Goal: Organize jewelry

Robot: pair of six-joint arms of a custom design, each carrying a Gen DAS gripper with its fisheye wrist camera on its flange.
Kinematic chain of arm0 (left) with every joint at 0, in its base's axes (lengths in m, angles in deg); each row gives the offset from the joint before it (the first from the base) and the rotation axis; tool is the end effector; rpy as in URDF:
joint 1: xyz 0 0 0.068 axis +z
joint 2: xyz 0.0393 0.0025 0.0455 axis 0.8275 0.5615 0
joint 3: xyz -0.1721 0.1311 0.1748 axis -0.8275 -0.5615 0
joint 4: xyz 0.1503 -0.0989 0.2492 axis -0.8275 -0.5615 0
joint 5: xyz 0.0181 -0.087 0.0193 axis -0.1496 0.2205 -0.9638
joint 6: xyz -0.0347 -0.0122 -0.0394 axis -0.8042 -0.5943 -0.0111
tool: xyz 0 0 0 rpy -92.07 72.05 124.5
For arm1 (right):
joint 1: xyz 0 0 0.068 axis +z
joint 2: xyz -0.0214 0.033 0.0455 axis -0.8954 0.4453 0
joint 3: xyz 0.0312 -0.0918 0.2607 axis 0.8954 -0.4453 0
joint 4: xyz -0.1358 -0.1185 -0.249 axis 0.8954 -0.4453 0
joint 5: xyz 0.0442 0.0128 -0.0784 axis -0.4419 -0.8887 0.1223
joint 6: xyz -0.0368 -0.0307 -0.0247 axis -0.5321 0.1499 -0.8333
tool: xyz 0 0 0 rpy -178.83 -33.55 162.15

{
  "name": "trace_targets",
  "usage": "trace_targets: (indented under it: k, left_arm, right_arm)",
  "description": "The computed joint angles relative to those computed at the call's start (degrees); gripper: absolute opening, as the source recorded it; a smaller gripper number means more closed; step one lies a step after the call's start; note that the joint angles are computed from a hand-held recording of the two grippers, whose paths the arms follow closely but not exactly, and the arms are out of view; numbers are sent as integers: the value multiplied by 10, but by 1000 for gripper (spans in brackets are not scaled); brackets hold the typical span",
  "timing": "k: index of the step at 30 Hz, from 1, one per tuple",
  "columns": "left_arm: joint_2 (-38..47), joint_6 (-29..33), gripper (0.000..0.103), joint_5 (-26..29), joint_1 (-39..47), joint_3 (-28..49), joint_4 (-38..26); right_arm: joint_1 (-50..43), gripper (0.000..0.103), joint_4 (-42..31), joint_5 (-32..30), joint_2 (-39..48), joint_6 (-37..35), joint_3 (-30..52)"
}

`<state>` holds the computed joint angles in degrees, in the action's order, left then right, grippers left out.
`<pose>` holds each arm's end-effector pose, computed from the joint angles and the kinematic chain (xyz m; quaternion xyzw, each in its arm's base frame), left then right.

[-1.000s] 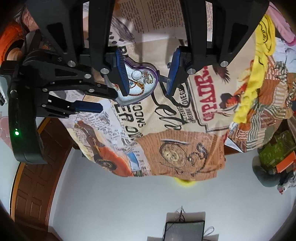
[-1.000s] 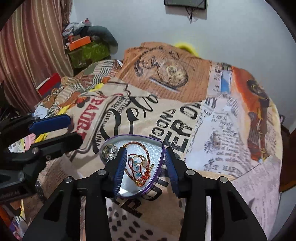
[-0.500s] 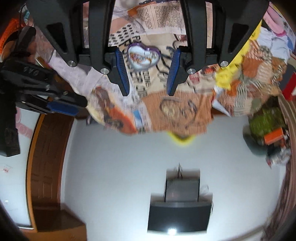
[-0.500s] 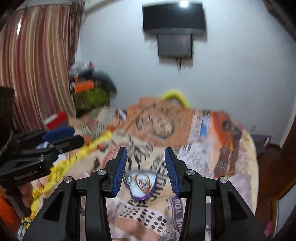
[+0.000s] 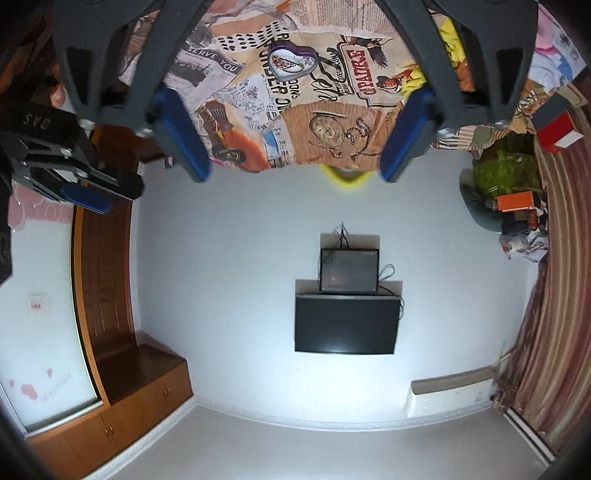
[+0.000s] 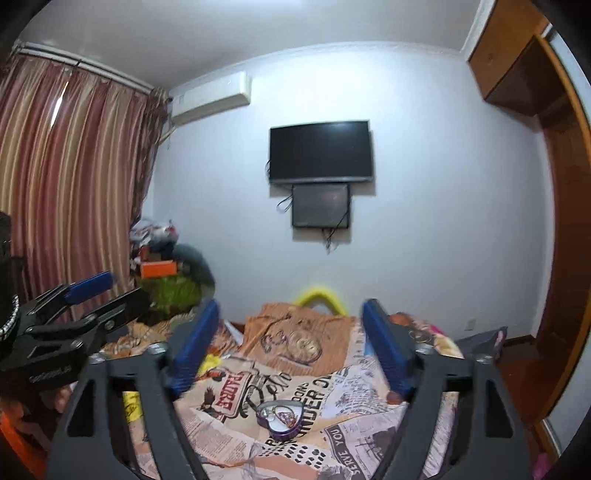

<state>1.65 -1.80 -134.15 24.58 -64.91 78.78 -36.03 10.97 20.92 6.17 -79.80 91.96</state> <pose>0.1956 -0.0885 0.2352 -0.1083 0.7125 0.0808 0.6885 0.2848 0.1567 0.1951 -0.2440 0.6654 0.2340 0.6655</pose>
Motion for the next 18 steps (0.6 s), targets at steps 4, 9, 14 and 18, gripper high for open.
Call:
trace_targets:
  k: [4,9,14,18]
  left_arm:
    - [-17,-3,102,-38,-24,-11,-3]
    - [-38,-21,102,-58,-41,-22,-27]
    - [-45,-35,102,-74,-58,-23,-48]
    - [-45,-38,102,-70,-54,-20,-52]
  right_arm:
    - [10,103,44,39,-1,7,-20]
    - [7,103,20,32,-16,12,-22]
    - [3,103,15,27,-10,15,-16]
    - [2,103,15,25,-17,11,-27]
